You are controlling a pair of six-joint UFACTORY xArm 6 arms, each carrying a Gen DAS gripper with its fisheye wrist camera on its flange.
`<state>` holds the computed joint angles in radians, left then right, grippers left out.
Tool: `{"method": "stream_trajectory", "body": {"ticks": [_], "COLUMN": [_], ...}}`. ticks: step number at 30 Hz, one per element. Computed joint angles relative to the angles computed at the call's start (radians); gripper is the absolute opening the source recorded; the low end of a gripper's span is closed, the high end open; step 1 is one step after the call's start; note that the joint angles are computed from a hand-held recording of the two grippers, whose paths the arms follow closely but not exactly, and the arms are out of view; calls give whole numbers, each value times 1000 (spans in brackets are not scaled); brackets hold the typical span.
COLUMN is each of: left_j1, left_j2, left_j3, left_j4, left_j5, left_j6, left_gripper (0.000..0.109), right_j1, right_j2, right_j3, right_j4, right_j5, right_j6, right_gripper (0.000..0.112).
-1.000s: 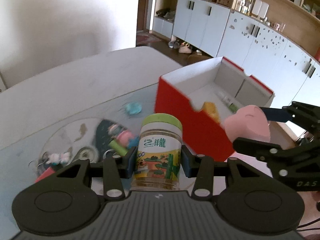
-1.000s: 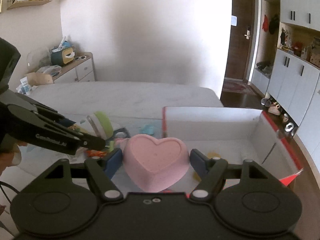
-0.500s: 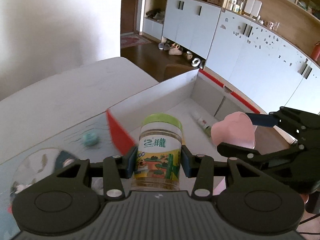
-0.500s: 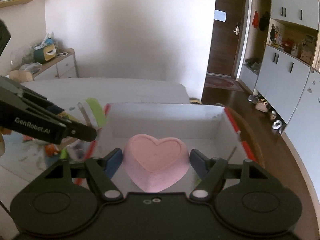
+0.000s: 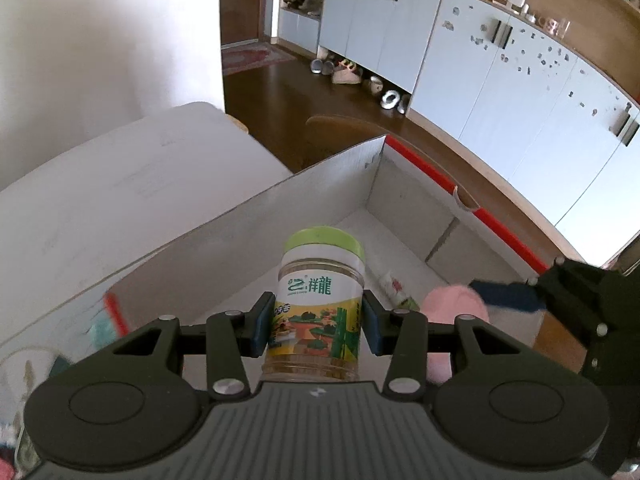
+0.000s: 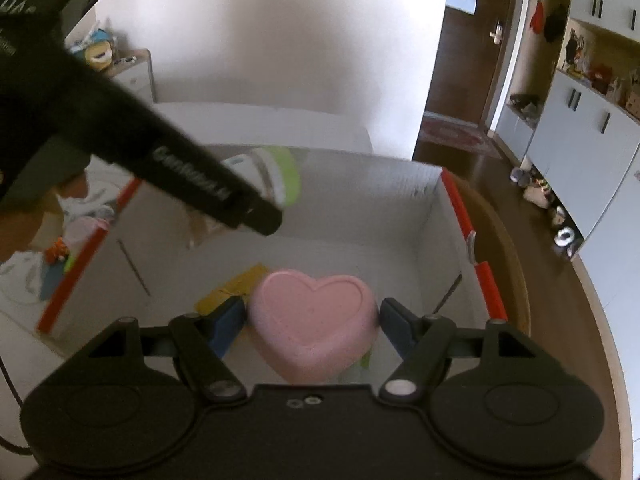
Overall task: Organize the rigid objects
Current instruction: 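Carry the jar with the left gripper while the right gripper carries the heart soap, then release the jar into the red box with the left gripper while the right gripper releases the heart soap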
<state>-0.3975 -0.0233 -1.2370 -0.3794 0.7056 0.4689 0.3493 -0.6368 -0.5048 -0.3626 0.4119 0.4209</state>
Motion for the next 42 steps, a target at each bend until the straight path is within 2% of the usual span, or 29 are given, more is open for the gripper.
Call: {"method": "stream_trajectory", "body": {"ticks": [4,15,23,31,42], "left_j1": [-18,-68,-72,-62,-53], "left_j2": [81,247,328,345,300], "left_j3": [-65,-204,-286,-316,-302], "left_j4": [44,107,132,101,75], "left_j5": [-6,45,96,136,161], "left_j6": [-32,-10,-46,-48,-56], "left_gripper": [44,44,44,44,44], "right_j1": [-30,-24,-12,-17,-57], "right_j2": [43,143,182,206,165], "right_j3": [-16,-95,-134,-148,-121], "right_j4": [98,131,110,124,195], "right_j5": [1,98,177,195,145], "right_j6": [-82,-172,-106,-104,-152], "right_gripper": [74,74,74,74,76]}}
